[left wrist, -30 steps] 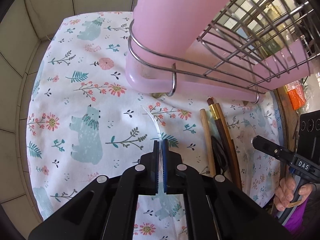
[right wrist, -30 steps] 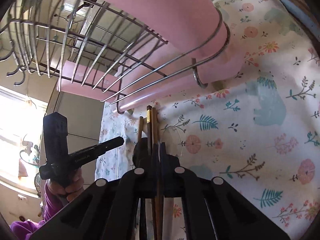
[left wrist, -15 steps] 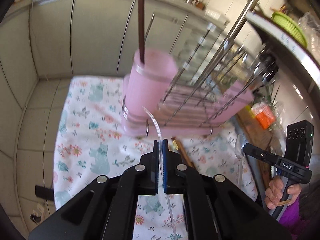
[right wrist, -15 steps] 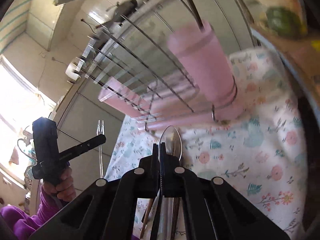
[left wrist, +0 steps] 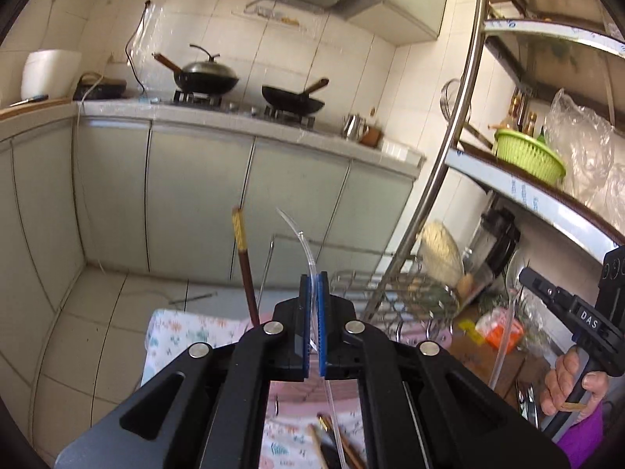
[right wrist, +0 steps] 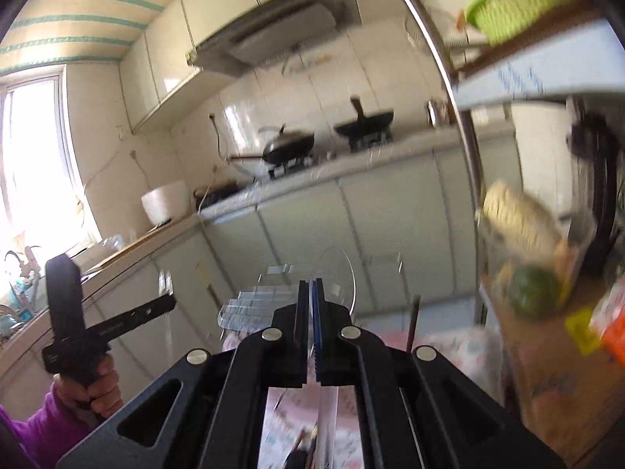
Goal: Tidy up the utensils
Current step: 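Lift the fork and spoon up and carry them over the pink cup, then lower the fork and spoon into the pink cup and open both tools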
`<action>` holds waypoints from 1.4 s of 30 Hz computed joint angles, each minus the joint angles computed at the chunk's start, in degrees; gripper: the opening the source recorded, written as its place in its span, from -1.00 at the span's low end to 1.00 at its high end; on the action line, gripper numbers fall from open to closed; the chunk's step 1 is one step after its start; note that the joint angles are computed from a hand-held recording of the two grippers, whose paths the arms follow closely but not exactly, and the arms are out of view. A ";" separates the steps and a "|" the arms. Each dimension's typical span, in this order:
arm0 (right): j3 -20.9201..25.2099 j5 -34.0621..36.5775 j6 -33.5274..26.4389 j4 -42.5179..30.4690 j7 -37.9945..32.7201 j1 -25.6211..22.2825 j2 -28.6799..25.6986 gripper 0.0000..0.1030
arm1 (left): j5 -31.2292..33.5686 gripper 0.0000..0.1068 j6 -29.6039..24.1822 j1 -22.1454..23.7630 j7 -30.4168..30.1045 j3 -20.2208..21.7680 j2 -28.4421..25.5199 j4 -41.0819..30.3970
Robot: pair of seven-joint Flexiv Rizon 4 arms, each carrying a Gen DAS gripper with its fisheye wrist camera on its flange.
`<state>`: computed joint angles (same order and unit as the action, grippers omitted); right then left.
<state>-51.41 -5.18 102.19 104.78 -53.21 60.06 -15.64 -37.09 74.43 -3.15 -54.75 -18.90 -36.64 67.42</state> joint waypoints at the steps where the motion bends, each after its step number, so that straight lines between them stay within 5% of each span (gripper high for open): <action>1: -3.02 0.41 1.00 -0.86 0.23 1.39 -1.82 -0.97 | 0.11 -0.96 0.51 -0.27 -0.20 0.05 -0.26 -0.53; 6: -10.18 6.83 3.43 -6.83 -1.13 1.90 -11.80 -0.97 | 2.17 -0.96 3.32 -2.00 -3.25 1.53 -3.08 -4.45; 14: -8.91 15.82 5.18 -13.48 -2.95 -4.17 -22.41 -0.97 | 6.28 -0.96 6.71 -2.67 -6.33 2.25 -6.10 -7.77; 18: -5.20 16.81 4.66 -12.92 -3.85 -5.84 -21.75 -0.97 | 8.14 -0.96 7.94 -2.97 -7.68 2.35 -7.89 -10.10; 26: -5.14 18.23 4.01 -7.36 -3.98 -2.17 -19.98 -0.97 | 13.34 -0.96 15.49 -5.59 -10.48 4.74 -14.15 -18.92; 36: -2.91 16.29 3.36 -4.05 -2.23 -1.98 -18.25 -0.97 | 19.70 -0.96 20.30 -11.86 -24.73 24.13 -24.30 -32.27; 42: -1.26 14.59 2.36 -3.37 -1.62 -2.54 -16.82 -0.96 | 24.13 -0.96 20.87 -9.67 -21.61 16.89 -20.92 -25.38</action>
<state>-52.67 9.41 104.55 101.41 -54.83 57.51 -32.46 -12.96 95.30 -12.82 -76.36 -2.00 -57.56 42.05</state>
